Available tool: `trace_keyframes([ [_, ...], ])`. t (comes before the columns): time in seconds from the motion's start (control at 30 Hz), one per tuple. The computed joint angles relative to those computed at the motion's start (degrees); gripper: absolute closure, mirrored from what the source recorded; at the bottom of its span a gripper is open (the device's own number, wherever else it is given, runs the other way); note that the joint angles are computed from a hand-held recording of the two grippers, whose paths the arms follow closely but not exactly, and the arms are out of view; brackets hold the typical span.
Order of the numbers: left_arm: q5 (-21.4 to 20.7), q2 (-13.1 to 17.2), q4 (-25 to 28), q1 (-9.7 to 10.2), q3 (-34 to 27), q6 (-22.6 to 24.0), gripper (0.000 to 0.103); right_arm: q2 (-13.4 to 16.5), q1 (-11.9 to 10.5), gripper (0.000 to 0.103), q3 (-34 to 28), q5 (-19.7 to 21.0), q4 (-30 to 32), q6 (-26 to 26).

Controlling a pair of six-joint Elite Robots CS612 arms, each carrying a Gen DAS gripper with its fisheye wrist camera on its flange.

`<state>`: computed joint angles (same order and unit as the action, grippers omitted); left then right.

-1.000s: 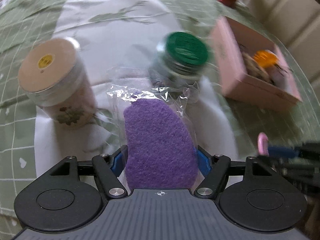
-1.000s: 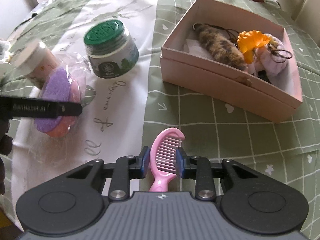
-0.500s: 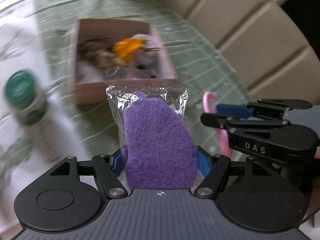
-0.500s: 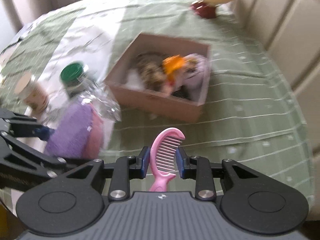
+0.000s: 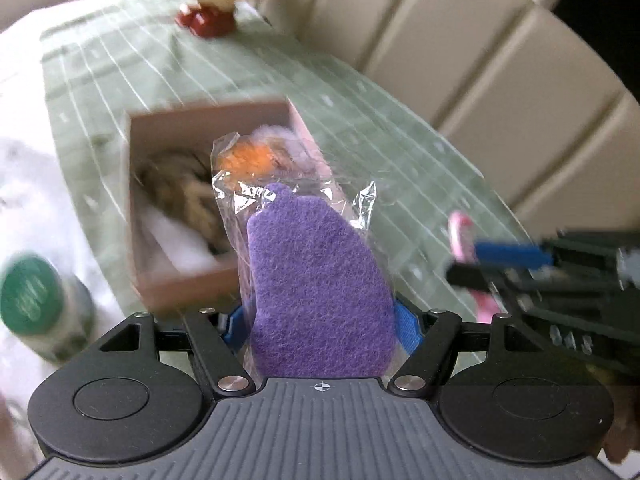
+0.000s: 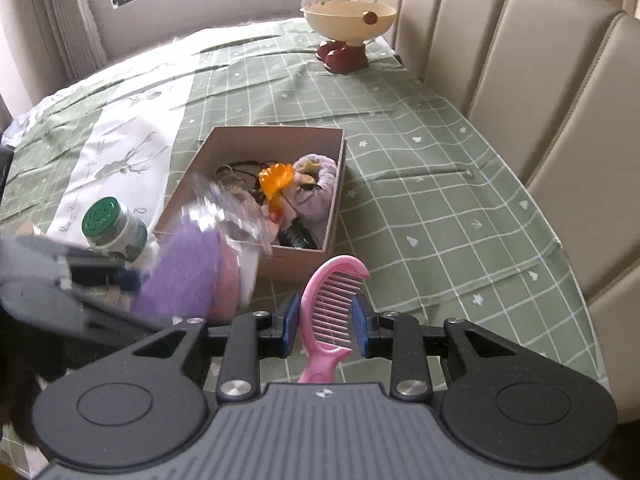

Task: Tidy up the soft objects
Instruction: 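Carry the sponge and comb to the pink box and open both grippers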

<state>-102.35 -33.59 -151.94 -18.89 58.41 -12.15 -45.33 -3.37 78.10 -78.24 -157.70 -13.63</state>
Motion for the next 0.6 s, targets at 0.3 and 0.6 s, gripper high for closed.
trace_keyframes([
  [0.3, -3.6, 11.2, -2.3, 3.72, -19.2, -2.4, 0.027, 5.4, 1.1, 0.075, -7.1, 5.1, -7.2, -3.2],
  [0.6, 4.1, 18.5, 1.7, 3.25, -29.7, 0.8, 0.027, 14.7, 2.0, 0.074, -17.2, 7.2, -8.4, -4.9],
])
